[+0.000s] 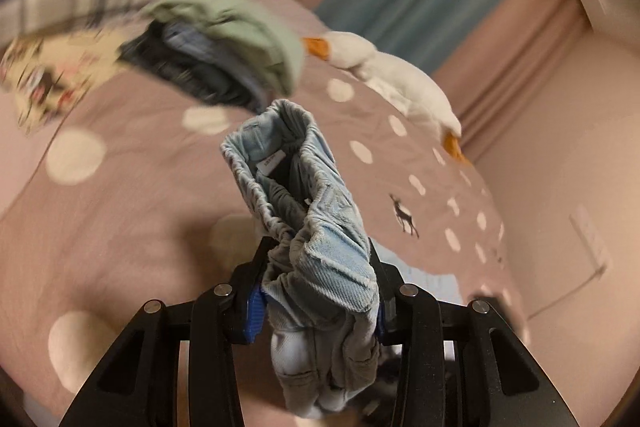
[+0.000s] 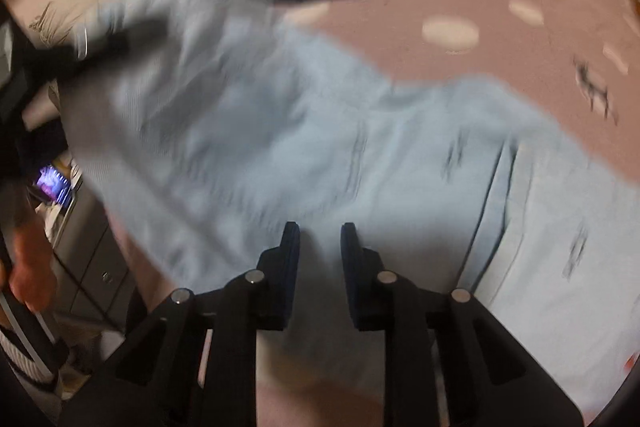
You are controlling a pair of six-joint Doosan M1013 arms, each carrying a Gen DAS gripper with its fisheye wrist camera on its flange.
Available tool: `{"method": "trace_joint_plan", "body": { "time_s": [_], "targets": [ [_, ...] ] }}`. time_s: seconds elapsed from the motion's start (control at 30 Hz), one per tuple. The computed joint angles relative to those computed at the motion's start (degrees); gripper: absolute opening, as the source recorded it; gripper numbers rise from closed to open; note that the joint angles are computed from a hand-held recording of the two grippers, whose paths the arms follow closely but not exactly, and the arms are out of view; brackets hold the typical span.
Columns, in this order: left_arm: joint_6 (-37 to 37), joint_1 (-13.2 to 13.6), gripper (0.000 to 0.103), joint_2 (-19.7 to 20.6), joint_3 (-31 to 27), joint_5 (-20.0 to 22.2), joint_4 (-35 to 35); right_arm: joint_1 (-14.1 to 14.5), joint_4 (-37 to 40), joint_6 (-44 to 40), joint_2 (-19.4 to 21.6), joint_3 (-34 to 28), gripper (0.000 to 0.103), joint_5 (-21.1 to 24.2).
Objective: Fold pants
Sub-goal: 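Grasp the elastic waistband with the left gripper and lift it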
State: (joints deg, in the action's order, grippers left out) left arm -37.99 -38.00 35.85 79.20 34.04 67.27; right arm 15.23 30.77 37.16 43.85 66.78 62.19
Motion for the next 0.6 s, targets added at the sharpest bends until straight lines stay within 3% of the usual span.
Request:
{"method": "trace_joint_plan", "body": {
  "time_s": [0.17, 0.3, 0.4, 0.6],
  "targets": [
    [17.7, -0.5, 0.04, 3.3, -7.0, 2.4, -11.0, -2.1, 4.9, -0.2, -0.4, 1.3, 0.023, 2.5],
    [28.8, -1.0, 0.04, 6.0, -12.5, 4.8, -17.0, -5.1, 11.4, 1.8, -1.9, 2.6, 0.05, -0.6],
    [37.9, -1.1, 0.04, 8.7, -17.6, 7.8, -22.2, -8.2, 17.5, 6.4, -1.2, 2.0, 0.055, 0.3],
    [52.4, -1.1, 0.044, 13.7, -25.8, 11.8, -32.5, -14.2, 38.6, 22.9, 5.0, -0.3, 0.064, 13.2]
  ]
}}
